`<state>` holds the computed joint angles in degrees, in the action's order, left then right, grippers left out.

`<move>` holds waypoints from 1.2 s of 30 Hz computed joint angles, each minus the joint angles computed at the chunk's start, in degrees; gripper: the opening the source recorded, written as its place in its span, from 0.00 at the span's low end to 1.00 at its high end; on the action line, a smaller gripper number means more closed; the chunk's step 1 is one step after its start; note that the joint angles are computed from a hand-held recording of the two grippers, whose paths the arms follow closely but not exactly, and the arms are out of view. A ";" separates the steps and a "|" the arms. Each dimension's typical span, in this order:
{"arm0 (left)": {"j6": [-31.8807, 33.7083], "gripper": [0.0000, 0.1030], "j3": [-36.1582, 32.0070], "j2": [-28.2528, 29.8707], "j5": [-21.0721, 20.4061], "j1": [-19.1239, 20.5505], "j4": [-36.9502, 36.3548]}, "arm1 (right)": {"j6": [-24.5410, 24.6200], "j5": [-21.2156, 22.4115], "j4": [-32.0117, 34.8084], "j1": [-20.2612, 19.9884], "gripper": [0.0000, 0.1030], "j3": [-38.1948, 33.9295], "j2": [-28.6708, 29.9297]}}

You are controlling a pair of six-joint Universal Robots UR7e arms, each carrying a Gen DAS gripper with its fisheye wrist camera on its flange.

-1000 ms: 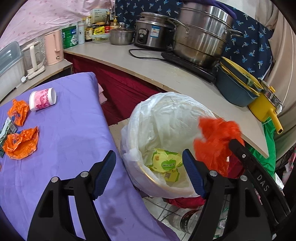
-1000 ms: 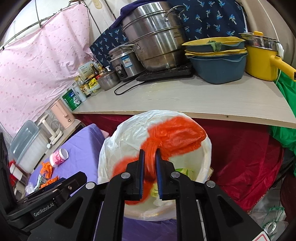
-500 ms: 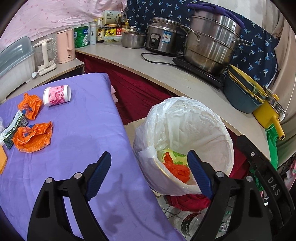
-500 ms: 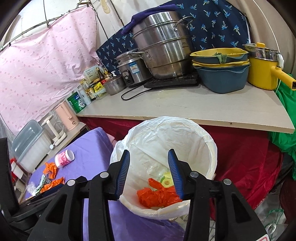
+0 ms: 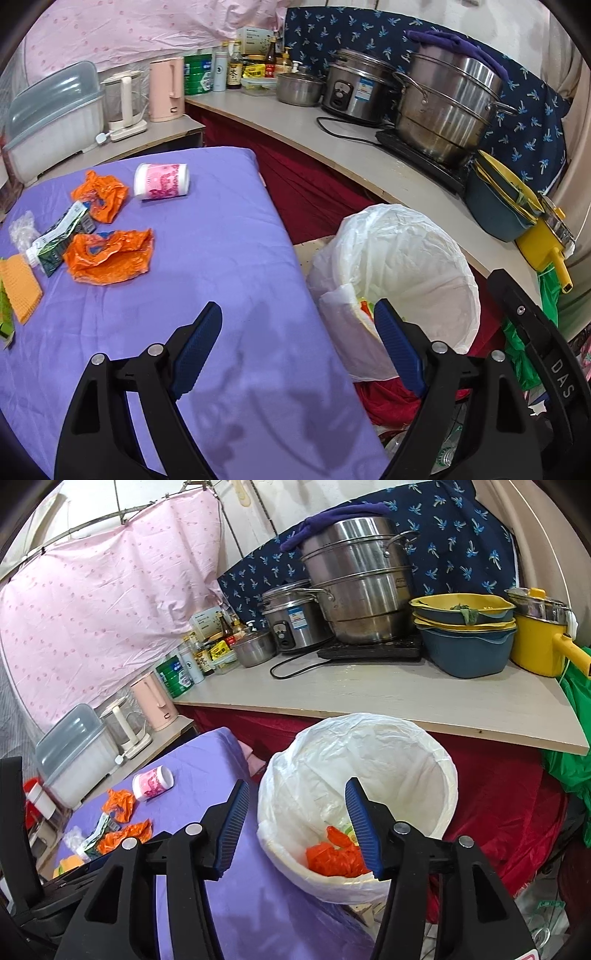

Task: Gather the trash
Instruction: 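Move both open tools back over the table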

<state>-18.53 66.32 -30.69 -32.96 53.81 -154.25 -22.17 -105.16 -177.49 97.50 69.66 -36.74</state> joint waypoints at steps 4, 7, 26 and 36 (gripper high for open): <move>-2.02 0.78 3.81 -2.51 1.21 -0.15 -0.01 | -0.33 0.03 -0.11 0.82 0.52 1.39 -0.26; -3.81 0.78 7.18 -4.62 2.31 -0.25 -0.52 | -0.19 0.46 -0.03 1.38 0.52 2.93 -0.68; -27.32 0.78 29.34 -22.78 12.17 0.50 10.67 | -1.73 1.67 3.78 6.28 0.53 7.21 1.26; -48.20 0.78 36.78 -32.99 15.95 2.49 28.58 | -2.82 1.08 6.51 8.78 0.53 7.09 4.69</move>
<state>-66.73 103.09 -63.68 -17.01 56.30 -125.67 -24.99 -104.08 -170.98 106.28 76.75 -32.05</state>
